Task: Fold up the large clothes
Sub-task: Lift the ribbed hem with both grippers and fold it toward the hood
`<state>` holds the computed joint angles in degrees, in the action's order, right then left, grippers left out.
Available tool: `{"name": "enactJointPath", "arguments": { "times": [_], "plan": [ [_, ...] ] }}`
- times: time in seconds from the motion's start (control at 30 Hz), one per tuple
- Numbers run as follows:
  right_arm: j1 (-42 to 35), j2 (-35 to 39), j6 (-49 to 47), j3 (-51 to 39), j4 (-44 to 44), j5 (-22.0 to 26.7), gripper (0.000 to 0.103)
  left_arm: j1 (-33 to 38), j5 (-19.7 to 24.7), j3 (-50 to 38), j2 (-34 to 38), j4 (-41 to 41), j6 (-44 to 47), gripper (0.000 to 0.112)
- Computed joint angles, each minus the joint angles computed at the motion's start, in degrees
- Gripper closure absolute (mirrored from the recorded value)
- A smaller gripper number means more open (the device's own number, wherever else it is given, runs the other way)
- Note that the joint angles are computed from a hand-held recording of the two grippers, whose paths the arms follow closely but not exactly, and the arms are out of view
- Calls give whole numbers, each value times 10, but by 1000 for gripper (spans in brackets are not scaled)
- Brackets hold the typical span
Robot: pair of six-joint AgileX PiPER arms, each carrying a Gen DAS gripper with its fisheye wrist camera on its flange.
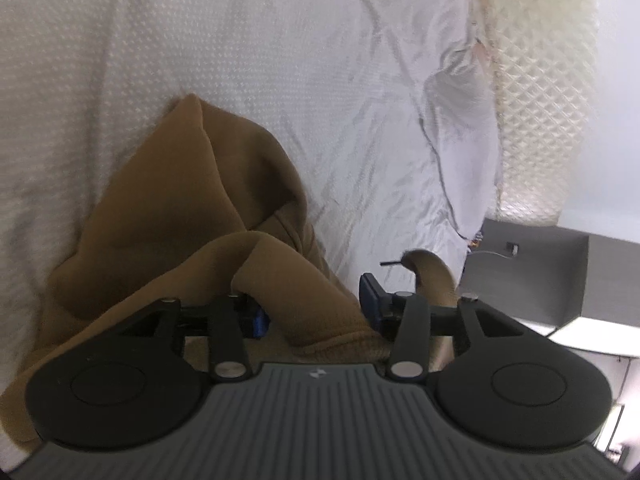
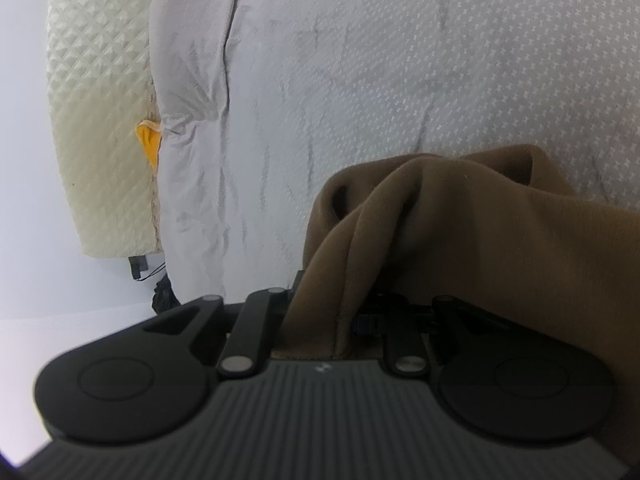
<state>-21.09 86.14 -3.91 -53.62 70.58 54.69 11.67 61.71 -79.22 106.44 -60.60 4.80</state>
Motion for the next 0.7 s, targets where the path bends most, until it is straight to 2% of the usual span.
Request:
{"name": "enactJointPath", "arguments": {
  "times": [0.07,0.13,0.17,0.2,0.27,0.43,0.57,0.7],
  "plan": [
    [-5,2,-7,1,6,11,81,15,20,15,-27,3,14,58],
    [-8,-3,-9,2,2,15,81,27,21,34,-66,19,19,53],
    [-9,-5,-12,4,3,15,81,36,23,42,-89,31,17,49],
    [-12,-6,-14,6,3,17,81,44,23,49,-111,43,13,36],
    [-14,-8,-11,9,3,17,81,55,7,59,-157,86,1,27],
    [-17,-12,-9,13,3,11,81,56,-3,92,-239,120,12,27],
    [-14,-25,-7,22,4,6,81,-42,-97,175,-331,126,33,27],
    [-19,-35,-15,36,13,6,81,-235,-246,244,-377,143,13,28]
  ]
}}
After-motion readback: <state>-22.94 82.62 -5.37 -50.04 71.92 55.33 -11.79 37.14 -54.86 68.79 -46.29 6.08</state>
